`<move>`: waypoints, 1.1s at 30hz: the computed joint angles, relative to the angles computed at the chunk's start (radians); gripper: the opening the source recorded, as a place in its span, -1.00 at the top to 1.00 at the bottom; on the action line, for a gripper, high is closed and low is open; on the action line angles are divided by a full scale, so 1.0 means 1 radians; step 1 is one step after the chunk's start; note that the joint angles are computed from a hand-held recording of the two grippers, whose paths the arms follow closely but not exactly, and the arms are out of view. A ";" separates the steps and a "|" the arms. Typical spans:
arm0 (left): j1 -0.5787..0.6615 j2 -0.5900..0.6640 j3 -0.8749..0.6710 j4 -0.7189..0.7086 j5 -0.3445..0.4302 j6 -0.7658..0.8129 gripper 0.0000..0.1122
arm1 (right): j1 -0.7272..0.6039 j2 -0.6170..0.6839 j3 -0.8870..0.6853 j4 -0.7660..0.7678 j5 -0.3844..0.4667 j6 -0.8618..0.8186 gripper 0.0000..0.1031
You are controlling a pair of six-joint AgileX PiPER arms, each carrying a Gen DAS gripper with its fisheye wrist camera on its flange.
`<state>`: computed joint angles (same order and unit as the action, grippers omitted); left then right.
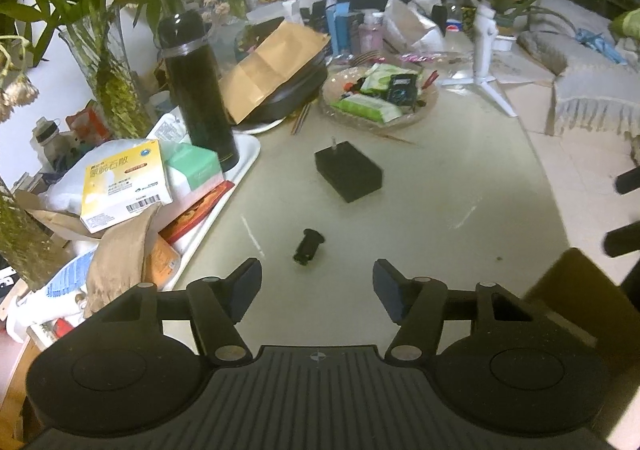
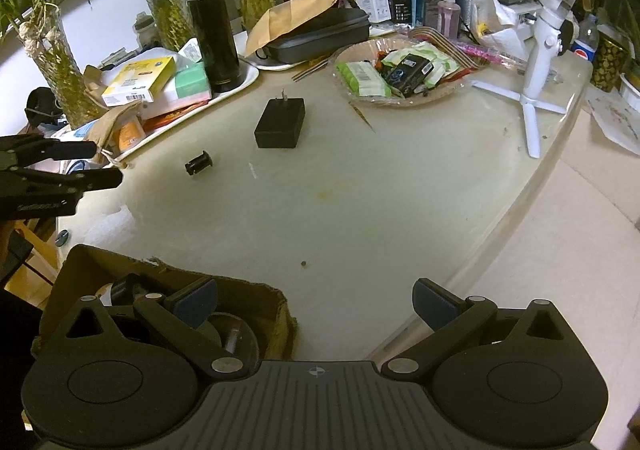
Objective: Organize rigid objects
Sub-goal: 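Close the left tool on the remaining black lens piece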
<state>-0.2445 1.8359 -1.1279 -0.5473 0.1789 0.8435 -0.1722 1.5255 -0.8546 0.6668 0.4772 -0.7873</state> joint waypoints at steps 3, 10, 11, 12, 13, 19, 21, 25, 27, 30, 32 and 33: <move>-0.001 0.037 -0.037 0.098 0.000 -0.084 -0.03 | -0.001 0.003 -0.002 -0.004 -0.006 -0.007 -1.00; 0.008 0.125 -0.135 0.062 0.049 -0.026 0.06 | -0.010 0.020 -0.011 0.013 -0.005 -0.045 -1.00; 0.008 0.139 -0.151 0.058 0.054 -0.018 0.06 | -0.014 0.022 -0.013 0.023 0.001 -0.053 -1.00; 0.009 0.155 -0.169 0.053 0.061 -0.008 0.07 | -0.018 0.024 -0.015 0.032 0.006 -0.063 -1.00; 0.011 0.170 -0.187 0.048 0.069 0.000 0.07 | -0.021 0.027 -0.018 0.036 0.010 -0.068 -1.00; 0.019 0.280 -0.334 0.105 0.143 -0.041 0.14 | -0.033 0.043 -0.035 0.041 0.019 -0.067 -1.00; 0.021 0.318 -0.390 0.144 0.172 -0.074 0.17 | -0.040 0.049 -0.044 0.044 0.026 -0.065 -1.00; 0.031 0.391 -0.499 0.183 0.239 -0.107 0.24 | -0.051 0.058 -0.052 0.055 0.033 -0.066 -1.00; 0.034 0.429 -0.557 0.193 0.284 -0.110 0.33 | -0.054 0.066 -0.060 0.058 0.038 -0.066 -1.00; 0.032 0.481 -0.633 0.230 0.332 -0.139 0.33 | -0.062 0.075 -0.070 0.065 0.049 -0.066 -1.00; 0.032 0.512 -0.679 0.243 0.369 -0.156 0.33 | -0.067 0.078 -0.074 0.069 0.057 -0.066 -1.00; 0.034 0.522 -0.694 0.235 0.383 -0.150 0.35 | -0.069 0.079 -0.075 0.069 0.059 -0.066 -1.00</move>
<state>-0.2106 2.3575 -1.8217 -0.3118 0.5616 0.6939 -0.2408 1.6047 -0.9299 0.7363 0.5366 -0.8533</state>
